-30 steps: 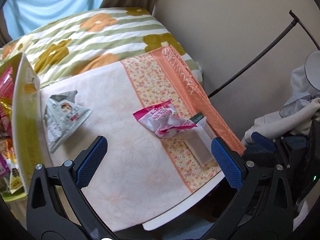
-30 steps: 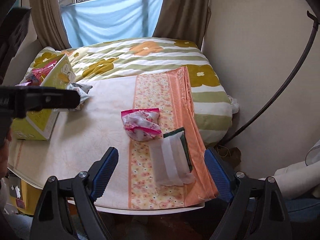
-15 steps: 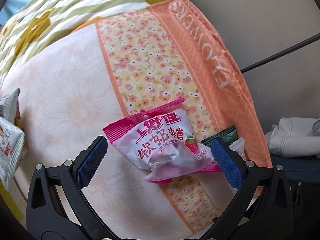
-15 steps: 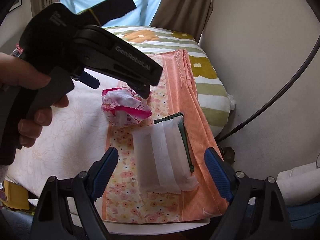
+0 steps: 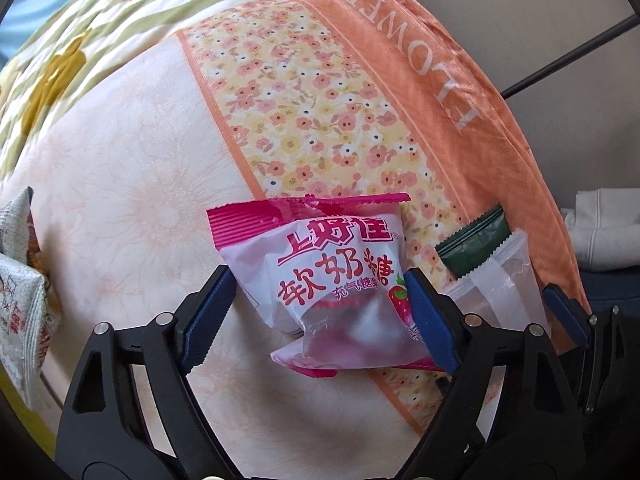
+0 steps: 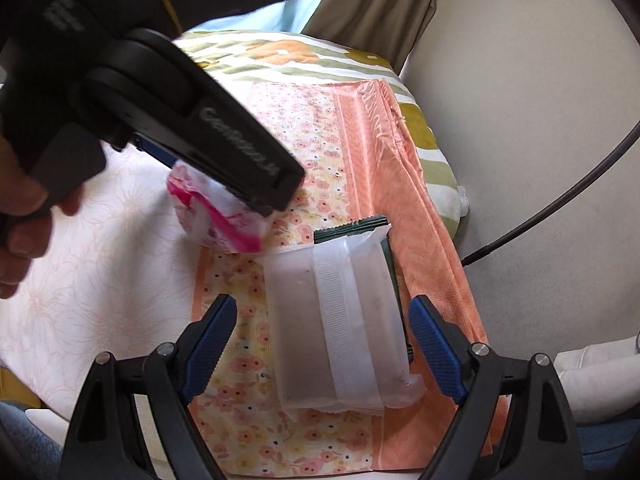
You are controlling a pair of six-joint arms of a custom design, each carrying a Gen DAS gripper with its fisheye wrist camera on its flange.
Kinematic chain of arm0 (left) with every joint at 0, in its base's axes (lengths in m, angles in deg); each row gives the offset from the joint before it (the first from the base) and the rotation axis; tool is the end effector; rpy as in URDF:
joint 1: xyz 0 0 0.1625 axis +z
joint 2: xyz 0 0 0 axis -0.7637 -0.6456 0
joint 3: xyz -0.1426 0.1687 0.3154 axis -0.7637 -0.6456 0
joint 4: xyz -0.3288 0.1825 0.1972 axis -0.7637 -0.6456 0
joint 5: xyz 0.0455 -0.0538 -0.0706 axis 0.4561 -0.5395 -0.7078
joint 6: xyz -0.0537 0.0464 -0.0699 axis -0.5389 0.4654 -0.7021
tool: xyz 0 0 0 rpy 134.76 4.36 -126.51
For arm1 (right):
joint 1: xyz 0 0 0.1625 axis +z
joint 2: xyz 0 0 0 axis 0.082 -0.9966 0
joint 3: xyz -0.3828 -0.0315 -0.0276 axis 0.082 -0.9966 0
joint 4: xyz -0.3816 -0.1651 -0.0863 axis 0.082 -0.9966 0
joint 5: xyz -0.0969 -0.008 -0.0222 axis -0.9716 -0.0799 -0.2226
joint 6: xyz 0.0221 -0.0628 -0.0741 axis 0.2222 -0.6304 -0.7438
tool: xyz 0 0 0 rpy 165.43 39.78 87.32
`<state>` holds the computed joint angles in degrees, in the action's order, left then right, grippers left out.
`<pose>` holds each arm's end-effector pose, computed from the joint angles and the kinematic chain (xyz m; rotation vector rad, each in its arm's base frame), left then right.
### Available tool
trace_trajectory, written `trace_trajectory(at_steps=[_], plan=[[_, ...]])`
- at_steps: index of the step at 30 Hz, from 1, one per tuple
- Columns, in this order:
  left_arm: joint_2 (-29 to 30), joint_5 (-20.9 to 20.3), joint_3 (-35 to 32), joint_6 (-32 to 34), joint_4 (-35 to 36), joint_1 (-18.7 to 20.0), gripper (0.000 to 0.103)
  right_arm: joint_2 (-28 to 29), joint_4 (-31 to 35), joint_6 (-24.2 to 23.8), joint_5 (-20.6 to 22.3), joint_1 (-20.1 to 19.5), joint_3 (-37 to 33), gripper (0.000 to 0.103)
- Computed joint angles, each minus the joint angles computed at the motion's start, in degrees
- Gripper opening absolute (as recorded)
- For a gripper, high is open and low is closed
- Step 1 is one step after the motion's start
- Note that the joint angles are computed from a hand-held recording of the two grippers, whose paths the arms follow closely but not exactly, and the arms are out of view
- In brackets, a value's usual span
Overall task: Organize snacks
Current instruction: 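Grasp pink candy bag with left tool while right tool grasps white packet, then drop pink candy bag into box with left tool while right tool drops white packet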
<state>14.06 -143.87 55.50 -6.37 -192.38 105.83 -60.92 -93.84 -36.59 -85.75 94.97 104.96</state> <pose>-0.2271 -0.6642 0.0487 0.4128 2.5525 -0.0593 0.1548 -0.5373 0.1531 0.6257 -2.1142 0.4716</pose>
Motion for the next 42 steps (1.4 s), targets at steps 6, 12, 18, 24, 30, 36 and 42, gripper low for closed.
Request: trace_trajectory(at_steps=[6,12,18,24,30,36,42], plan=[[-1.4,3.0,3.2,3.9,-0.9,-1.8,0.058,1.7,-0.7,-0.8,-1.9,0.3,-0.8,0.081],[-2.5,1.4,3.9,4.5,-2.5,-0.7,0.052,2.5,-1.6,-2.0,-3.7,0.4,-0.8,0.078],[-3.9,1.0,5.3,2.7,-3.2,-0.4,0.051,2.0,-1.3,-1.3,-3.3,0.4,0.3,0.063],[-6.0,0.6,7.9,1.2,-4.9,-0.9,0.050,-0.6,2.4,2.3,-0.6,0.1,1.3,0.060],[-9.5,1.2,10.8,-1.0,-7.1,-2.5,0.050,-2.9,2.7,3.8,2.1,0.7,2.0,0.060],[-15.1,3.6,14.5,-4.4,-10.3,-4.9,0.050,-5.6,5.5,4.8,6.3,2.3,1.0,0.059],[-22.9,8.6,19.1,-10.2,-12.5,-8.0,0.050,-6.6,9.8,3.5,10.7,5.4,-1.8,0.059]])
